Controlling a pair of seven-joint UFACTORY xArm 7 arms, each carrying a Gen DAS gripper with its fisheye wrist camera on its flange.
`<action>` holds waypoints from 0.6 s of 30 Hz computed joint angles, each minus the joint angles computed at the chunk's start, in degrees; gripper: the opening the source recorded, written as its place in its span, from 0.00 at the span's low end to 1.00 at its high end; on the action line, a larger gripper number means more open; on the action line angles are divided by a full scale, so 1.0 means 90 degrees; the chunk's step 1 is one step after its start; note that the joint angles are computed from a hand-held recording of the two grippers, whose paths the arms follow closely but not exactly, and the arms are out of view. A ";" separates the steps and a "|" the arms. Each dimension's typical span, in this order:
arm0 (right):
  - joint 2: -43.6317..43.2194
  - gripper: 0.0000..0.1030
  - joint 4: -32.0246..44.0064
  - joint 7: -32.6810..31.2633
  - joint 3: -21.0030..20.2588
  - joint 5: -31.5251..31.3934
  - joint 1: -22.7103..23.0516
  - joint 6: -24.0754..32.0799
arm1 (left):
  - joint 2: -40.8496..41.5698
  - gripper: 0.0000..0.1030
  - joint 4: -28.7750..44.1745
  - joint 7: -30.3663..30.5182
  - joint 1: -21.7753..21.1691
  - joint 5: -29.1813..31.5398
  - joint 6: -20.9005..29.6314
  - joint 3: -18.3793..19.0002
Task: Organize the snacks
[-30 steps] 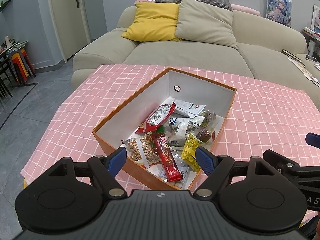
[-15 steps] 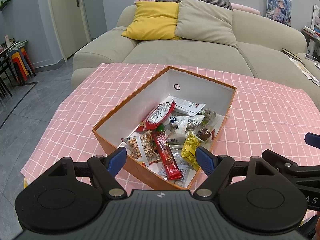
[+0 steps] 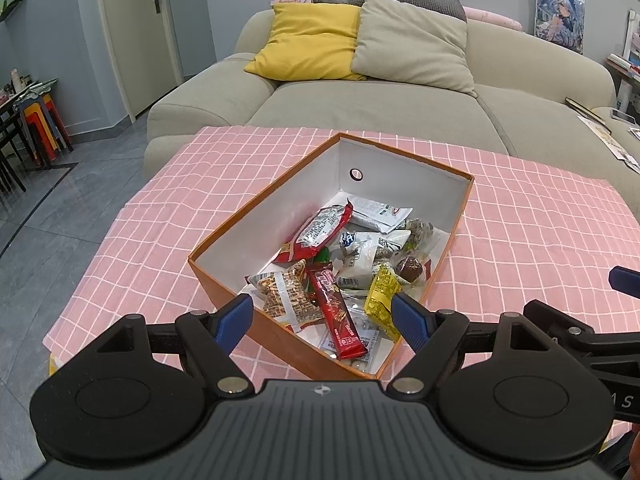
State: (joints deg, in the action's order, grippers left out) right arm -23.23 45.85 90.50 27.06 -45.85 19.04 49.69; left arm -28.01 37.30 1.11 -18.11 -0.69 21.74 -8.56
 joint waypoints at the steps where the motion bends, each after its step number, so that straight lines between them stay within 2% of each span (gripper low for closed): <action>1: -0.0002 0.96 -0.0001 0.0000 -0.0002 0.0001 0.0002 0.0000 | -0.0011 0.89 -0.0005 0.0000 0.0001 0.0002 0.0000 0.0002; 18: -0.0001 0.96 0.0008 -0.0031 -0.0016 0.0038 0.0030 0.0009 | -0.0086 0.89 -0.0058 0.0022 0.0006 0.0058 -0.0060 0.0002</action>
State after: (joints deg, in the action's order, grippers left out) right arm -23.24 45.92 90.22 26.92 -45.51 19.31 49.77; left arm -28.79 36.77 1.30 -18.06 -0.17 21.20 -8.54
